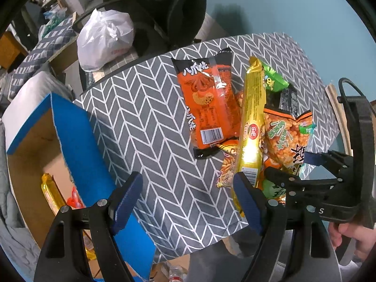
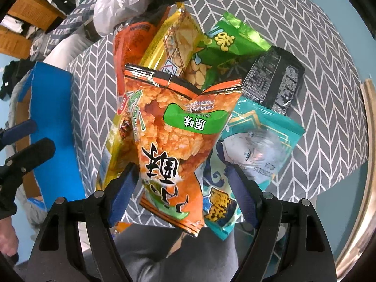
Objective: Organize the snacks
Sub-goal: 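Grasp the long gold wafer packet with the left tool while the right tool grasps the rice-cracker bag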
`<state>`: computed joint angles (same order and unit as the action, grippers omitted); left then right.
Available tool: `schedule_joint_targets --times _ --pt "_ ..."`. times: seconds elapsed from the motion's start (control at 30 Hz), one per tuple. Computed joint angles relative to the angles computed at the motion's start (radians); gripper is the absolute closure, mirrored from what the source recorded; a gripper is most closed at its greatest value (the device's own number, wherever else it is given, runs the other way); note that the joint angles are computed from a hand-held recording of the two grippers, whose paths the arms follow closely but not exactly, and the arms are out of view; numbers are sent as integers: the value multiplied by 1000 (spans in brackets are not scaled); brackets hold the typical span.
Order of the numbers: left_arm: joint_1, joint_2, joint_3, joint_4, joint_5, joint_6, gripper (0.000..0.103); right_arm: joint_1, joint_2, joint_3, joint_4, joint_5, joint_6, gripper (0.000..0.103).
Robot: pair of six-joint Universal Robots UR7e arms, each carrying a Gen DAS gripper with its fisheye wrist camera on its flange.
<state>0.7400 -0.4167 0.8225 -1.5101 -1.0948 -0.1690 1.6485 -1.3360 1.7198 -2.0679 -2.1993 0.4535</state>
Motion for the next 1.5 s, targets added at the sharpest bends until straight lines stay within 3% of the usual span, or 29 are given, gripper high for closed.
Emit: schedule_joint_targets --times 0.07,0.13,0.23,0.33,0.7,1.13,1.4,1.43,1.5 --pt "-2 3 -1 2 1 5 22 -3 0 6 -15 3 -9 27" --pt "-4 2 1 3 1 10 22 -7 0 4 -18 13 -17 43" --pt "-8 7 -3 7 1 14 22 -22 -4 5 -33 57 -31 53" --pt "-11 17 -16 11 -3 16 22 -23 -17 9 -40 54 -53 67" --pt "-17 101 -123 58 -67 9 22 -41 -94 -7 -3 51 -71 70" --pt "-31 226 -262 143 -72 3 22 -90 -137 -47 71 77 -134 70" --pt "-28 292 -334 193 -78 -70 23 -117 -133 -69 105 112 -160 70" --pt "-28 298 -341 198 -75 -77 25 -118 -128 -71 103 116 -159 70" --pt "-28 319 -374 226 -71 -95 42 -120 -115 -79 101 124 -154 70"
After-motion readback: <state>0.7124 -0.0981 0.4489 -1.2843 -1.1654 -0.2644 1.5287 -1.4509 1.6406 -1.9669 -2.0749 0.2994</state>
